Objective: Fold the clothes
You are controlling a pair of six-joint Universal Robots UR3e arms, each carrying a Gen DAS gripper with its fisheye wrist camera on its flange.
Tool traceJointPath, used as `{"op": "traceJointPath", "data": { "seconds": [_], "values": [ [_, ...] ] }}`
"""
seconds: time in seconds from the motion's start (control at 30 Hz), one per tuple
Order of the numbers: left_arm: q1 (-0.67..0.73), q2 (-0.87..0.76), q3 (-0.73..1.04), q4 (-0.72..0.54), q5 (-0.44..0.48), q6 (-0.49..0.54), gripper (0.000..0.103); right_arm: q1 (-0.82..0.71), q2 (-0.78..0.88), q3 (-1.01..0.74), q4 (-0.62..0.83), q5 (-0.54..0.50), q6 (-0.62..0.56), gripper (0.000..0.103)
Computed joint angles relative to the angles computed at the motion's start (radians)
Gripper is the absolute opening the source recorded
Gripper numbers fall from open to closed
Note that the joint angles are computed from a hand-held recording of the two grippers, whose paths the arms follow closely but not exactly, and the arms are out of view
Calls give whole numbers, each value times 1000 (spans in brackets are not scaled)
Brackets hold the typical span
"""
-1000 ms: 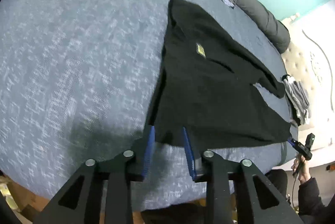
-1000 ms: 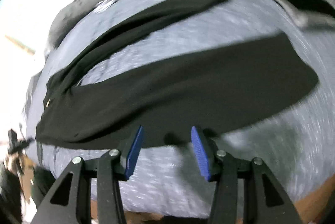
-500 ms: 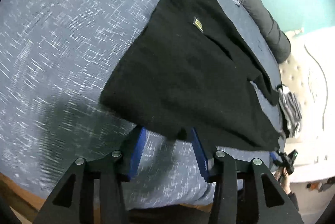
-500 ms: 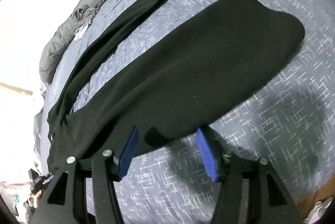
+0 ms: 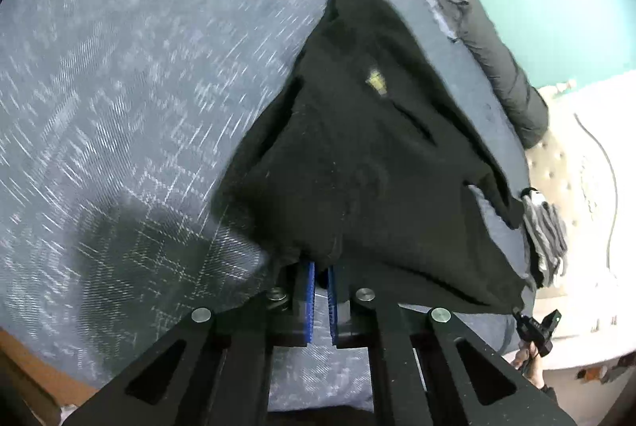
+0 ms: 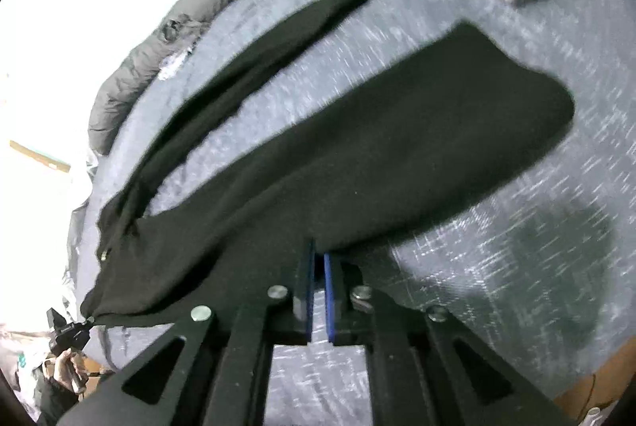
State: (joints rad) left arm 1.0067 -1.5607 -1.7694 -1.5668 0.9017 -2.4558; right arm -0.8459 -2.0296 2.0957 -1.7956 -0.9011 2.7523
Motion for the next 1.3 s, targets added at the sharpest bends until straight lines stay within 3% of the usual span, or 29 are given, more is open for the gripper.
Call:
{"op": "traceJointPath", "data": {
  "seconds": [0.1, 0.17, 0.4, 0.47, 0.6, 0.63, 0.67, 0.77, 0.9, 1.03, 1.3],
  "values": [
    [39, 17, 86, -122, -14, 59, 5, -75, -45, -71, 178, 44, -116, 3],
    [63, 14, 117, -166, -13, 81, 4, -97, -58, -55, 220, 20, -158, 3],
    [36, -13, -36, -6, 92, 27, 5, -122, -93, 110, 173, -37, -152, 4],
    [26, -20, -65, 44, 98, 4, 8, -124, -91, 92, 184, -47, -142, 10],
    [17, -17, -37, 39, 106, -5, 13, -87, -100, -3, 179, -116, -156, 35],
    [16, -5, -24, 38, 111, -8, 24, -86, -108, -27, 185, -122, -177, 37],
    [16, 6, -11, 37, 115, -11, 28, -83, -107, -49, 184, -123, -197, 38],
    [19, 28, 48, 30, 108, -20, 28, -7, -33, -101, 91, -133, -205, 43],
    [-75, -2, 152, 30, 77, -46, 29, 185, 152, -184, -107, -211, -142, 43],
    [-282, -121, 310, 62, 84, -94, 34, 356, 357, -300, -232, -302, -77, 43],
    [-669, -362, 546, 140, 156, -166, 40, 515, 547, -415, -292, -399, -84, 43]
  ]
}}
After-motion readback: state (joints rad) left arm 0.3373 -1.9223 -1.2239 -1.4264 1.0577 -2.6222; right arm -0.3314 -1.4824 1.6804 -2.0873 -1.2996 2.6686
